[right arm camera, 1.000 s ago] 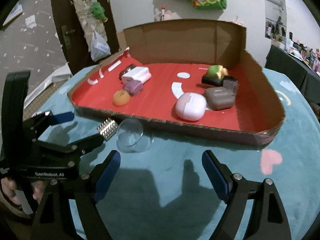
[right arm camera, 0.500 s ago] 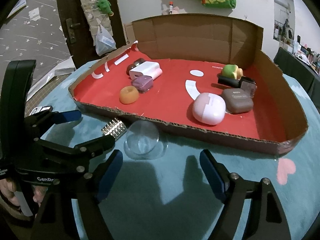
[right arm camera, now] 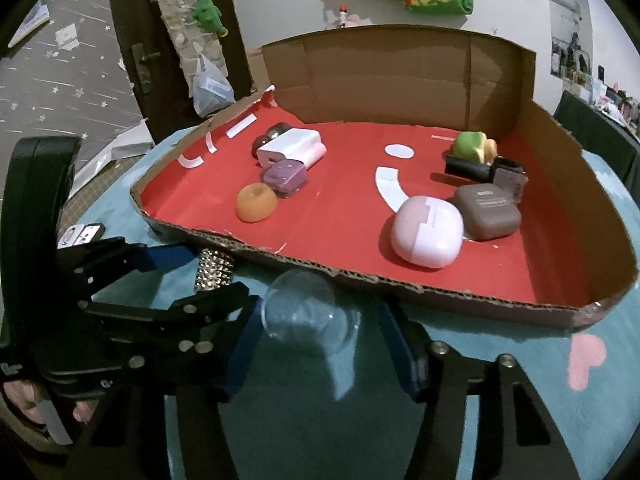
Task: Organize rigid objects
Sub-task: 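Grasp the silver studded roller with the left gripper while the right grasps the clear cup, then lift and carry the studded roller and clear cup over the box with both grippers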
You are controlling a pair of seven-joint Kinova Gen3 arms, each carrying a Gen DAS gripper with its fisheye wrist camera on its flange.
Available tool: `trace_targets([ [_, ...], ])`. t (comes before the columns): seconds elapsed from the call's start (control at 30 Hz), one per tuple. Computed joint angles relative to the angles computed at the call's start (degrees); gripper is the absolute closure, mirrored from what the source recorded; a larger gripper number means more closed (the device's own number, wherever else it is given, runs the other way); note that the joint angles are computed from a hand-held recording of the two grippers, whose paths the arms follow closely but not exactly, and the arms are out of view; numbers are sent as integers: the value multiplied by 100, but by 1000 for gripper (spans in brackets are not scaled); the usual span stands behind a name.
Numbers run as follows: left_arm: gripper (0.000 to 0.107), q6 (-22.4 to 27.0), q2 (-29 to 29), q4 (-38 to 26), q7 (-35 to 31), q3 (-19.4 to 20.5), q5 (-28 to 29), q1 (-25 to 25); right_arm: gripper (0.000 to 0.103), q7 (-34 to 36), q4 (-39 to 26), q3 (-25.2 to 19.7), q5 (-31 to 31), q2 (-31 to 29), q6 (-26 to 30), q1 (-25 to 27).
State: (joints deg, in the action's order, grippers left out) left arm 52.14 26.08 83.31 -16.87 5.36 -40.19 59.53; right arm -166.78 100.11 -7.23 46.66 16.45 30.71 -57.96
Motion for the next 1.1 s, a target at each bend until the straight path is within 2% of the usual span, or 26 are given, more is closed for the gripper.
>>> trace_targets([
  [0.1,69,-75,-39,54,39,-6,-33,2,51,76,10,-25,-73,-5,-84,44],
  [0.13,71,-101,-51,73,39,-2,-44,-1,51,75,8,-15,-70,-5,-74,28],
  [0.6,71,-117,-185,246,331,37,-326,116,51,101,109,-79,-204,-172,-155,73],
  [1.1,71,-85,-409,306,565,180,-658,194,51,-150,241,-252,31,-485,-218,129],
])
